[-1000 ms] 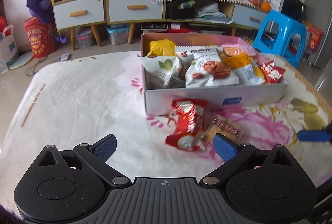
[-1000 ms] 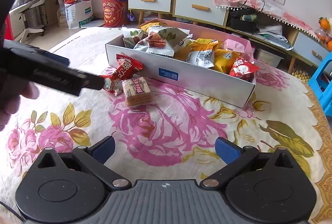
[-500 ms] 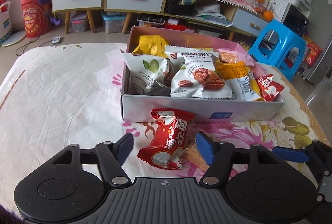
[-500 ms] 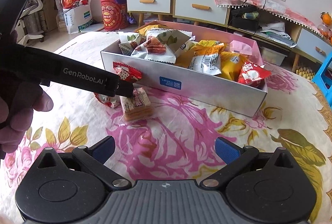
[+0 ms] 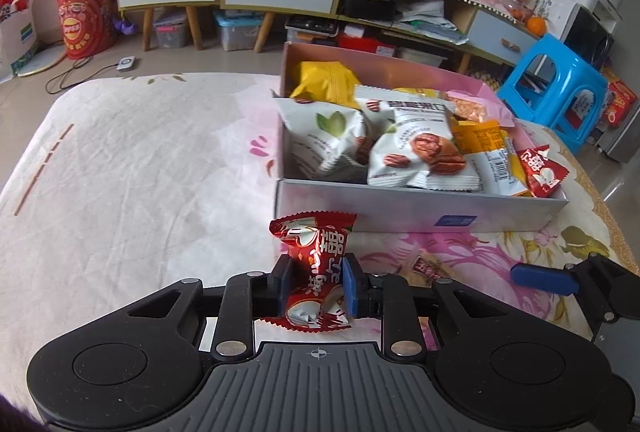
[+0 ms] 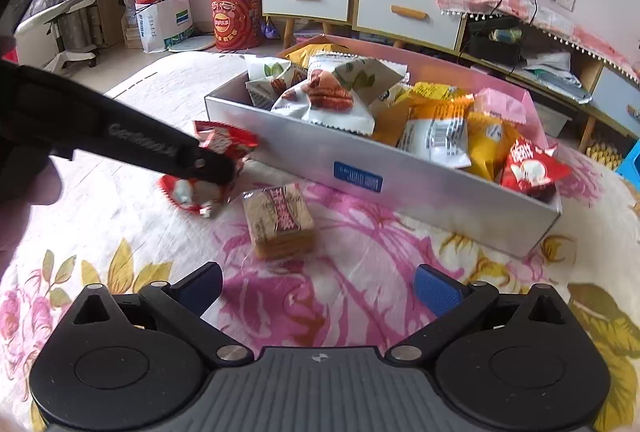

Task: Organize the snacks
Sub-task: 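Grasp the red candy with the left tool while the right grasps the square biscuit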

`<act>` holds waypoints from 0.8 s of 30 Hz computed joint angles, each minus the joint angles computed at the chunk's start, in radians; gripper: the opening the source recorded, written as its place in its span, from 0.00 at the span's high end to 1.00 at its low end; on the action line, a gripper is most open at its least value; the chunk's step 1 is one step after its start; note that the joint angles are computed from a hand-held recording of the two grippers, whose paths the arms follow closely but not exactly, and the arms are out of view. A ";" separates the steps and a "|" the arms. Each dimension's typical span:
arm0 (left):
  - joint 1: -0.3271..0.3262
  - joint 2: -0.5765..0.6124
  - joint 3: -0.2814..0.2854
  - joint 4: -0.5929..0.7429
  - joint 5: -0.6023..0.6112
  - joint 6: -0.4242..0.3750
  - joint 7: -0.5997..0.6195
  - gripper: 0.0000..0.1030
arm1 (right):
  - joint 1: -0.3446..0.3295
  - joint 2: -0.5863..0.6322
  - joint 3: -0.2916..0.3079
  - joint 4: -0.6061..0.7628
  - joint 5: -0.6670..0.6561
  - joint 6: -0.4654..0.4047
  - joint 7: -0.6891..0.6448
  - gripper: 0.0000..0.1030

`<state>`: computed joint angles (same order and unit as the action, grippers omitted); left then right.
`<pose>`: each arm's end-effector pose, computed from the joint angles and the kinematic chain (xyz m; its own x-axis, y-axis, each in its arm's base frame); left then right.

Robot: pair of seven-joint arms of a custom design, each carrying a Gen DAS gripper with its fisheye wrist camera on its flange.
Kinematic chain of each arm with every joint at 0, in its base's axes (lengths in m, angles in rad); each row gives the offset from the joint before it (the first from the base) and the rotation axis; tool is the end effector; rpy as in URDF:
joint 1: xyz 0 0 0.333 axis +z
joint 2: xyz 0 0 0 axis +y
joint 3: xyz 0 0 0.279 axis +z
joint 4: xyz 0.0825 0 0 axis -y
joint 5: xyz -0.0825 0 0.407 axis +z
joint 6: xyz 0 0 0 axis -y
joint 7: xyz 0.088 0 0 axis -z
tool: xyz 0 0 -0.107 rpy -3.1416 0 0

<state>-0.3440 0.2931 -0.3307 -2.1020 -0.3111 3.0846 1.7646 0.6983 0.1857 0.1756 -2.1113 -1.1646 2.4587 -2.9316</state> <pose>0.5113 -0.3688 0.3115 -0.5412 -0.8210 0.1817 -0.7051 0.3254 -0.6300 0.3821 0.4568 0.2933 -0.0365 -0.9991 0.0205 -0.7189 0.0121 -0.6950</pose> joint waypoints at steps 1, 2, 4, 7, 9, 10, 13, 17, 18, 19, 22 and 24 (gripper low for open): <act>0.003 -0.004 0.002 -0.004 0.000 -0.001 -0.001 0.77 | 0.000 0.003 0.000 0.005 0.003 -0.004 -0.009 0.08; 0.007 -0.008 0.001 -0.008 -0.003 -0.001 0.001 0.77 | -0.002 0.004 0.000 0.006 0.012 -0.003 -0.023 0.08; 0.019 -0.014 -0.005 -0.016 -0.012 -0.001 0.008 0.77 | -0.005 0.011 -0.002 0.015 0.023 0.001 -0.049 0.08; 0.034 -0.025 -0.011 -0.031 -0.025 0.000 0.022 0.77 | 0.001 0.026 -0.006 0.037 0.020 -0.013 -0.064 0.09; 0.037 -0.030 -0.011 -0.035 -0.030 -0.002 0.027 0.77 | 0.004 0.038 -0.011 0.052 0.013 -0.019 -0.066 0.10; 0.037 -0.032 -0.011 -0.038 -0.032 -0.003 0.028 0.77 | 0.005 0.044 -0.015 0.058 0.009 -0.018 -0.064 0.10; 0.037 -0.037 -0.010 -0.045 -0.035 -0.001 0.035 0.77 | 0.008 0.062 -0.025 0.081 -0.003 -0.018 -0.059 0.13; 0.030 -0.041 -0.004 -0.050 -0.032 -0.001 0.034 0.77 | 0.016 0.071 -0.033 0.095 -0.025 -0.014 -0.058 0.24; 0.031 -0.042 -0.005 -0.051 -0.032 -0.001 0.035 0.77 | 0.018 0.071 -0.033 0.096 -0.032 -0.011 -0.062 0.29; 0.032 -0.043 -0.005 -0.051 -0.033 -0.002 0.036 0.77 | 0.019 0.072 -0.033 0.098 -0.037 -0.007 -0.069 0.36; 0.030 -0.046 -0.004 -0.054 -0.033 -0.001 0.037 0.77 | 0.016 0.064 -0.032 0.091 -0.045 0.026 -0.093 0.61; 0.033 -0.050 -0.008 -0.058 -0.037 -0.003 0.042 0.77 | 0.012 0.059 -0.030 0.088 -0.036 0.044 -0.113 0.73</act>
<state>-0.3112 0.2431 -0.3383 -2.1602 -0.3477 3.0814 1.8062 0.7108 0.2444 0.1456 -2.0230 -1.2006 2.5024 -3.0446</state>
